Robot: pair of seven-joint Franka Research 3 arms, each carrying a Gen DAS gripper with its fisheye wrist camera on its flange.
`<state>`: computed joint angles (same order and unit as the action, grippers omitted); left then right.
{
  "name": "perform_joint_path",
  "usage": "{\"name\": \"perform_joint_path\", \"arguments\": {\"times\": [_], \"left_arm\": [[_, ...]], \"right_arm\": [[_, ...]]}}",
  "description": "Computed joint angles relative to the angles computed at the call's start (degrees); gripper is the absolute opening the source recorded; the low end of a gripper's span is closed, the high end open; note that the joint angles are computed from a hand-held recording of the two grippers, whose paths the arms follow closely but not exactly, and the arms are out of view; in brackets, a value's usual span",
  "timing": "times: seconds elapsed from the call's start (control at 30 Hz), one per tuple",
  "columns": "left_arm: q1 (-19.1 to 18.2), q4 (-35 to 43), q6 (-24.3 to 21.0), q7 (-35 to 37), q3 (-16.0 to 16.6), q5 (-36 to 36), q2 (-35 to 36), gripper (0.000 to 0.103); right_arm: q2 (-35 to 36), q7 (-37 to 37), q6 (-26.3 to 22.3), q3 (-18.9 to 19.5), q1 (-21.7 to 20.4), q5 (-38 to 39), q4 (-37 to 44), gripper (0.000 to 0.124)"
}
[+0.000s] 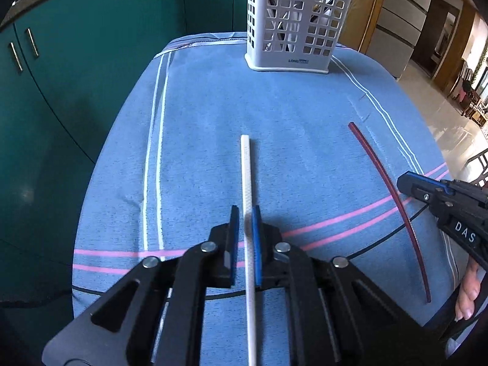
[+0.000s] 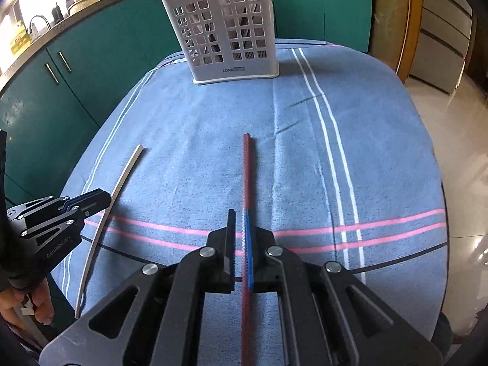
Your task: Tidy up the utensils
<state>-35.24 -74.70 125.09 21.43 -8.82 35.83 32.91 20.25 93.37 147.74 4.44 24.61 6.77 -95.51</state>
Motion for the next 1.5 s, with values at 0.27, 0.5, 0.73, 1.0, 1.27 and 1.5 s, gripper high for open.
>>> {"name": "perform_joint_path", "arguments": {"times": [0.27, 0.5, 0.73, 1.0, 1.27, 1.5], "left_arm": [[0.34, -2.82, 1.35, -0.59, 0.08, 1.32, -1.62, 0.029], [1.37, -6.21, 3.42, -1.17, -0.25, 2.05, -3.57, 0.038], [2.24, -8.74, 5.81, -1.39, -0.71, 2.54, -5.00, 0.042], [2.84, -10.36, 5.36, -0.79, -1.14, 2.01, -6.18, 0.046], [3.14, -8.65, 4.93, 1.55, -1.59, 1.34, -5.12, 0.053], [3.17, -2.54, 4.29, 6.75, -1.48, -1.06, -1.13, 0.054]], "right_arm": [[0.60, 6.78, -1.99, -2.89, 2.48, -8.23, 1.28, 0.028], [1.38, 9.90, -4.69, -3.28, 3.57, -12.49, 1.90, 0.028], [0.28, 9.74, -7.11, -2.18, 3.86, -13.70, 1.30, 0.007], [-1.10, 6.42, -8.21, 0.23, 3.59, -9.61, 0.01, 0.007], [-0.12, 8.27, -8.65, -0.50, 3.97, -8.77, 1.38, 0.020], [4.17, 8.00, -9.66, -0.98, 4.05, -9.20, 8.49, 0.021]]}}
